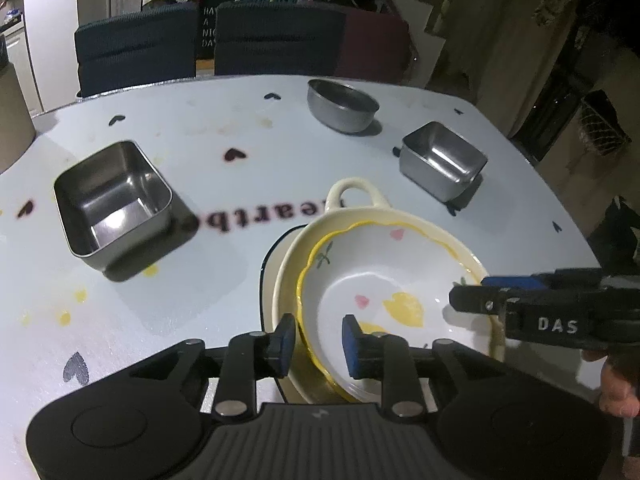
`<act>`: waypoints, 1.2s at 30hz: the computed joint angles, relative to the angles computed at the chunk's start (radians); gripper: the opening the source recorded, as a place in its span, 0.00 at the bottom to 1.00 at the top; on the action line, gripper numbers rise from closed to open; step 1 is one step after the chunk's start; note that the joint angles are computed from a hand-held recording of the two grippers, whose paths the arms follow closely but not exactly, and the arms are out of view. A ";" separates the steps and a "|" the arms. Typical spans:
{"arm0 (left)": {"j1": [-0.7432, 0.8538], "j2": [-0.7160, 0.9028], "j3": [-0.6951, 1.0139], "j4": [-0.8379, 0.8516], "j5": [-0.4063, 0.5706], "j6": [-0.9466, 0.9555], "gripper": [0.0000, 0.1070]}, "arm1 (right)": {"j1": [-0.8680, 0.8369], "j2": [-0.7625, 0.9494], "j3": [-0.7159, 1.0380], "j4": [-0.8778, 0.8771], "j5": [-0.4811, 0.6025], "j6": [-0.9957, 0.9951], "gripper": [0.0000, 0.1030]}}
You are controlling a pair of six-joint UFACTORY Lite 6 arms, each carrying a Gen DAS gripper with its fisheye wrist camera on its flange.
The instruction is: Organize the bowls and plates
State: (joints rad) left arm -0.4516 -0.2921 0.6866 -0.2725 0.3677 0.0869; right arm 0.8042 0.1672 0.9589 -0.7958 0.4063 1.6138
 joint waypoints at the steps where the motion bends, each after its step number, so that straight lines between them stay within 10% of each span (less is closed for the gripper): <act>1: -0.004 -0.012 -0.004 0.008 0.004 -0.009 0.27 | 0.014 -0.020 -0.013 -0.048 0.010 0.047 0.44; 16: -0.028 -0.103 -0.033 0.068 0.042 -0.073 0.34 | 0.084 -0.126 -0.081 -0.107 0.085 0.149 0.49; 20: -0.028 -0.140 -0.043 0.076 0.050 -0.080 0.61 | 0.101 -0.148 -0.089 -0.118 0.113 0.172 0.49; 23: -0.015 -0.185 -0.051 0.098 0.047 -0.080 0.89 | 0.133 -0.162 -0.094 -0.163 0.153 0.243 0.69; 27: 0.076 -0.248 -0.055 0.021 0.050 0.061 0.96 | 0.200 -0.173 -0.096 -0.261 0.239 0.388 1.00; 36: 0.424 -0.144 0.093 -0.293 0.077 0.562 0.96 | 0.263 -0.084 0.049 -0.404 0.317 0.557 1.00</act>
State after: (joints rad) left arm -0.0271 -0.4358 0.7794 -0.5655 0.4446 0.6491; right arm 1.0670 0.0828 1.0083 -1.2000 0.7237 2.1709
